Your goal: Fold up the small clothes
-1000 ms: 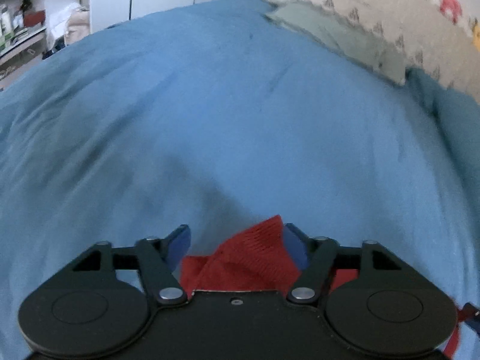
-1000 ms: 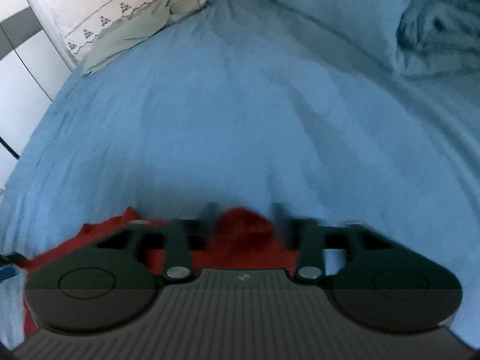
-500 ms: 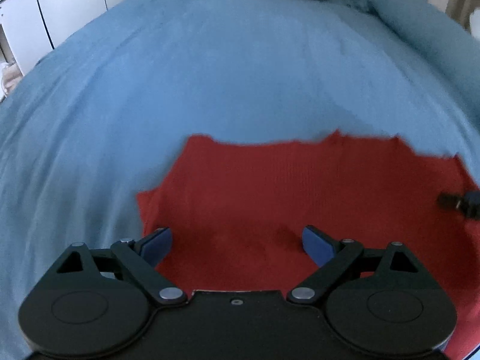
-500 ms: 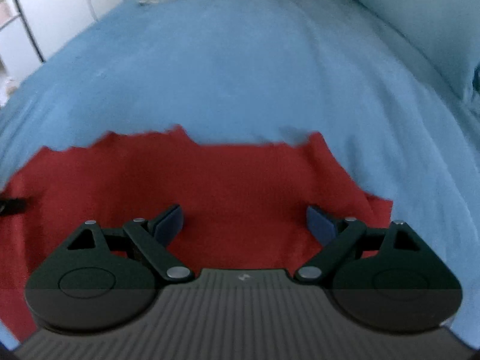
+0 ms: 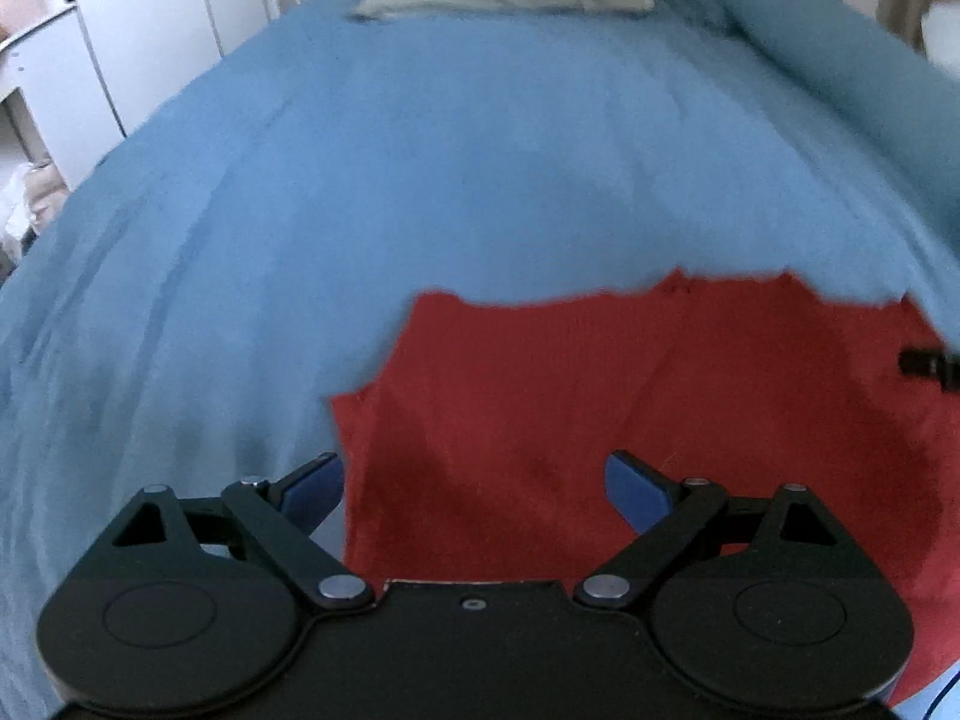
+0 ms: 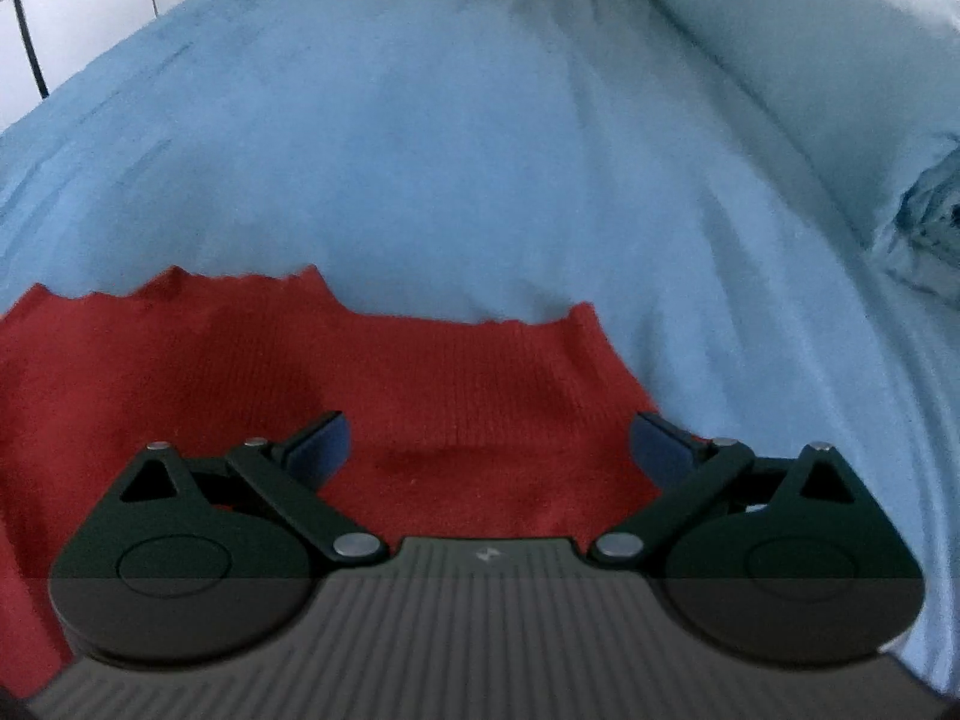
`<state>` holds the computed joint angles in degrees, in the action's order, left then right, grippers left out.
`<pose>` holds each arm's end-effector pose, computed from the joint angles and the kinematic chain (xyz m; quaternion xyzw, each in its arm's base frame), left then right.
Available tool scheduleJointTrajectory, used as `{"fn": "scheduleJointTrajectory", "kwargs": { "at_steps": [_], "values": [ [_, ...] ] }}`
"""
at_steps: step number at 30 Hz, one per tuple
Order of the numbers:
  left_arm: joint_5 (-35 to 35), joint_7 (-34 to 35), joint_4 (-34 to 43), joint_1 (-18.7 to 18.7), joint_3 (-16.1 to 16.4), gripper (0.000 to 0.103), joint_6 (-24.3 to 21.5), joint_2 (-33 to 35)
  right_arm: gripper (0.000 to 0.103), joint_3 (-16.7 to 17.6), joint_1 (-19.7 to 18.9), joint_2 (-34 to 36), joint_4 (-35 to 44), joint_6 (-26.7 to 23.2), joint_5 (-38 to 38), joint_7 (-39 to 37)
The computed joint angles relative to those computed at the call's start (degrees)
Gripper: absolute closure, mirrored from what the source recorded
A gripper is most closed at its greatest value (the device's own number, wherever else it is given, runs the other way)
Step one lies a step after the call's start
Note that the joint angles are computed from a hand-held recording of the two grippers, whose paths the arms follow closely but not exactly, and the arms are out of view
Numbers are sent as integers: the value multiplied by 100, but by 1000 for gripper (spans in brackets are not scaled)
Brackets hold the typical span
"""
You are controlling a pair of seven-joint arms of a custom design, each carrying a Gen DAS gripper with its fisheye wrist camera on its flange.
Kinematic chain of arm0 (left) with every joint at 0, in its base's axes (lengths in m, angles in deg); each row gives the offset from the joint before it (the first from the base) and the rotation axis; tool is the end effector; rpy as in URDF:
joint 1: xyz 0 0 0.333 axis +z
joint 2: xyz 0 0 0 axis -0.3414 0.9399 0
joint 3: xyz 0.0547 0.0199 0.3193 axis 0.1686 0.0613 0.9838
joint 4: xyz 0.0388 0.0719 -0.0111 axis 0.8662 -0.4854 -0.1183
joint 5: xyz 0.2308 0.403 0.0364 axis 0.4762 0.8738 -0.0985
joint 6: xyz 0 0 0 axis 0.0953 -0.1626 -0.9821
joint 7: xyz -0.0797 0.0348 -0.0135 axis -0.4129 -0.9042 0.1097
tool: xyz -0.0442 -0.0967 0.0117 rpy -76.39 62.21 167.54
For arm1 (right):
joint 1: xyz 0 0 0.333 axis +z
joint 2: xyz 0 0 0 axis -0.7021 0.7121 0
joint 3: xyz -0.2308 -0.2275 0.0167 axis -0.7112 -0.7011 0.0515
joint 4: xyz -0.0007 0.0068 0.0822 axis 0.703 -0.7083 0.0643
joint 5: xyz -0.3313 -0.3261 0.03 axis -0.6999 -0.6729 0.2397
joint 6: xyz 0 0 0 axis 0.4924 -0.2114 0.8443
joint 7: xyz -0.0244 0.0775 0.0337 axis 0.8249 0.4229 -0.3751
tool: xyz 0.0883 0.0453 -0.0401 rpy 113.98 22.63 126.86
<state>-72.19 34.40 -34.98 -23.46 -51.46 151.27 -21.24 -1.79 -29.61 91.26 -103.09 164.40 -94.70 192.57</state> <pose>0.5911 -0.1498 0.5340 -0.5889 0.7495 -0.2224 0.2048 0.6441 0.2044 0.4510 -0.6070 0.7214 -0.2755 0.1874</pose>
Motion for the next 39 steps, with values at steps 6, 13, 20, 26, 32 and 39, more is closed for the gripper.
{"fn": "scheduleJointTrajectory", "kwargs": {
  "at_steps": [6,13,20,26,32,39],
  "values": [
    [-58,-268,-215,-3,-76,2,-37,-516,0,167,-9,-933,-659,-6,-121,415],
    [-488,-185,-395,-225,-71,2,-754,-1174,0,643,-45,-2585,-1619,-604,125,690],
    [-819,-241,-719,-499,-272,2,-1184,-1426,0,763,101,-3459,-2520,-1160,1045,1021],
    [-619,-596,-741,-618,-506,2,-1197,-1178,0,863,10,-3518,-3135,-759,1252,1887],
    [-168,-974,-298,-684,-602,3,-1594,-595,0,692,-115,-3282,-3474,161,1512,2582],
    [-86,-1078,-116,-800,-495,3,-1725,-404,1,869,-537,-3279,-3725,956,1274,3288]
  ]
}}
